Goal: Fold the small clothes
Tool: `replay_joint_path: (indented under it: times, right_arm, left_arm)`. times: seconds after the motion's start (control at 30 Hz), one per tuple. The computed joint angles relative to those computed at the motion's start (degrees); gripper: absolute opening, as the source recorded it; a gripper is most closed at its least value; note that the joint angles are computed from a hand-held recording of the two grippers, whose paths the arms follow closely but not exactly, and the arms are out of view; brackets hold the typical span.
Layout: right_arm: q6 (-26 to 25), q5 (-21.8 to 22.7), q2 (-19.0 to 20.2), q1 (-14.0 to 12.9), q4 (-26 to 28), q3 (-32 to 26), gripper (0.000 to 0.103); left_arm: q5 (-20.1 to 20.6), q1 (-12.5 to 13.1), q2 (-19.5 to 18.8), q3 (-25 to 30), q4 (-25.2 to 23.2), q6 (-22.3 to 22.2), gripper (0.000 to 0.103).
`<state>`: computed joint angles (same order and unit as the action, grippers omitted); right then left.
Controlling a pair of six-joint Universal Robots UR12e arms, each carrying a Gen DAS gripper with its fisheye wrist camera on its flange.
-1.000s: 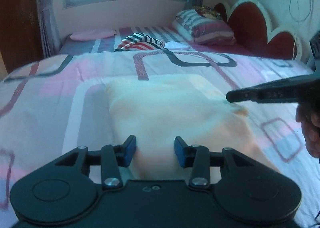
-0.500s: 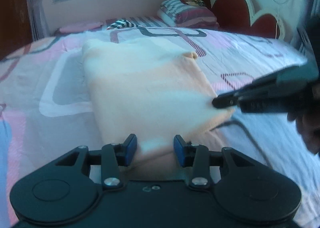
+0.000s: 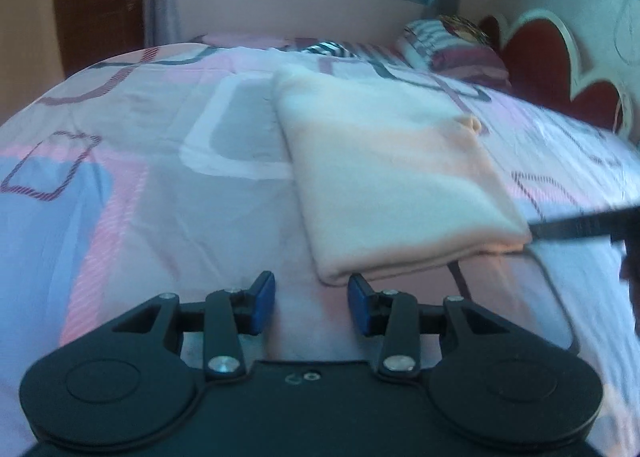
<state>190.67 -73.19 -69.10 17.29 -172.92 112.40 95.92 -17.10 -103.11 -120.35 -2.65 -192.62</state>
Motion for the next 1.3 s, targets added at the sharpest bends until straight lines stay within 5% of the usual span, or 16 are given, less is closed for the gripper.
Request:
replay_joint_path:
  times: [0.3, 0.47, 0.5, 0.53, 0.6, 0.83, 1.3]
  right_arm:
    - [1.32, -4.15, -10.67, 1.40, -6.26, 8.79, 0.006]
    - [0.35, -8.01, -17.35, 3.68, -7.52, 13.05, 0.006]
    - [-0.08, -10.20, -18.31, 4.55, -7.69, 13.59, 0.026]
    - [0.21, -13.67, -19.20, 5.73, -7.52, 14.03, 0.094]
    - [1.24, -20.62, -19.97, 8.07, -10.89, 15.41, 0.103]
    - [0.81, -22.99, -24.52, 9.56, -10.96, 19.53, 0.103]
    - [1.67, -24.80, -31.72, 11.06, -14.02, 23.43, 0.103]
  left_arm:
    - [5.33, -5.38, 8.77, -3.30, -1.12, -5.95, 0.053]
    - [15.21, -11.23, 11.10, -3.86, -0.67, -7.08, 0.103]
    - [17.85, -12.47, 11.20, -4.15, 0.75, -7.20, 0.102]
    - [20.21, -13.65, 11.46, -4.28, 1.33, -7.07, 0.103]
    - [21.35, -14.85, 12.57, -4.45, 0.18, -7.24, 0.103]
    - [26.82, -18.95, 15.73, -5.47, -3.80, -10.33, 0.103]
    - [30.23, -22.69, 18.61, -6.71, -1.75, -10.18, 0.103]
